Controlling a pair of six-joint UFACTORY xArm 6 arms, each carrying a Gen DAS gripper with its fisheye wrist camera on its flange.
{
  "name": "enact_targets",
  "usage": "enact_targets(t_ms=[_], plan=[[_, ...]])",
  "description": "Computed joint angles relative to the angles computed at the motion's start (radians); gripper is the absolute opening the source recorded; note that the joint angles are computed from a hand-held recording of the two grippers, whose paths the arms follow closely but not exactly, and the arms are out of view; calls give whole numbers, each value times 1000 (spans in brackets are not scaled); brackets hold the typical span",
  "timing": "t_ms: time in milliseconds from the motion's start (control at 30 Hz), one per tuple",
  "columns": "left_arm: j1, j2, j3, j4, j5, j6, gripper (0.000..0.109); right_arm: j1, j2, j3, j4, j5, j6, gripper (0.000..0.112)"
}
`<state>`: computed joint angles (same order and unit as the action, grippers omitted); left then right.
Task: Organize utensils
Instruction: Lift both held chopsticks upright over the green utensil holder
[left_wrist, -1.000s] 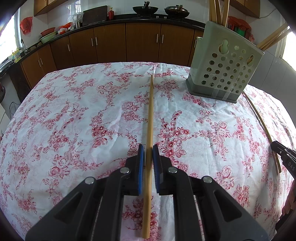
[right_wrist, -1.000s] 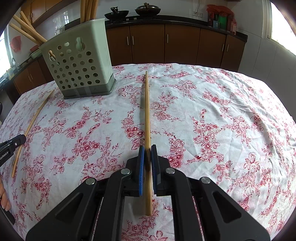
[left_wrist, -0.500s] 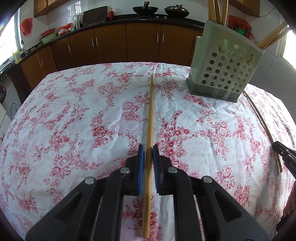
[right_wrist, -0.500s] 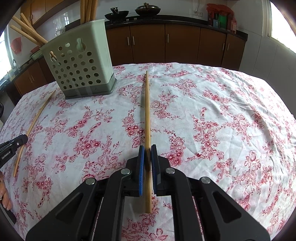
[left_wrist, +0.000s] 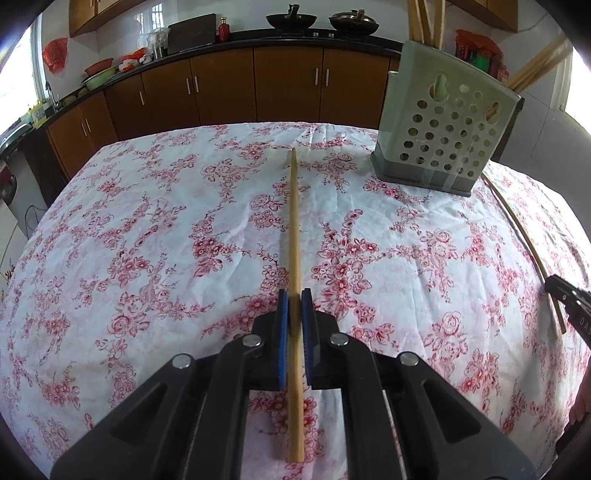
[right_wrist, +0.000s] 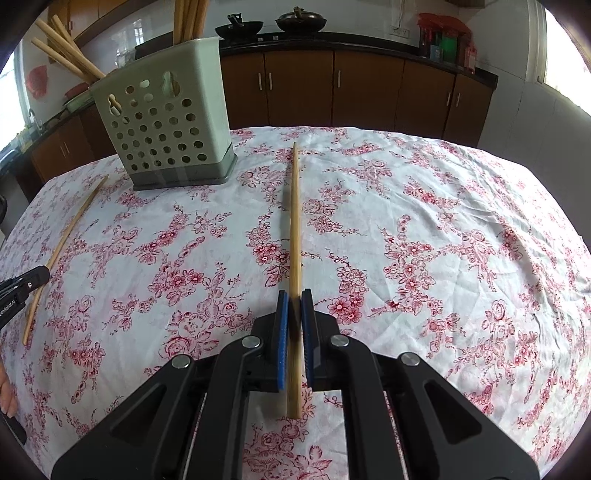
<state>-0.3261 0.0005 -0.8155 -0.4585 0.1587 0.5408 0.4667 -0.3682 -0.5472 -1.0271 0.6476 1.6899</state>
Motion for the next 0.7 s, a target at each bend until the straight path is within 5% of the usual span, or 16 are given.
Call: enact_targets(t_ms=[333,700], plan=[[-19,-130,19,-214,-2,213,8,70,-135,-13,-105,132,46,8],[-13,-217,-53,-448,52,422,8,82,-240,-2,-203,174,122,8]])
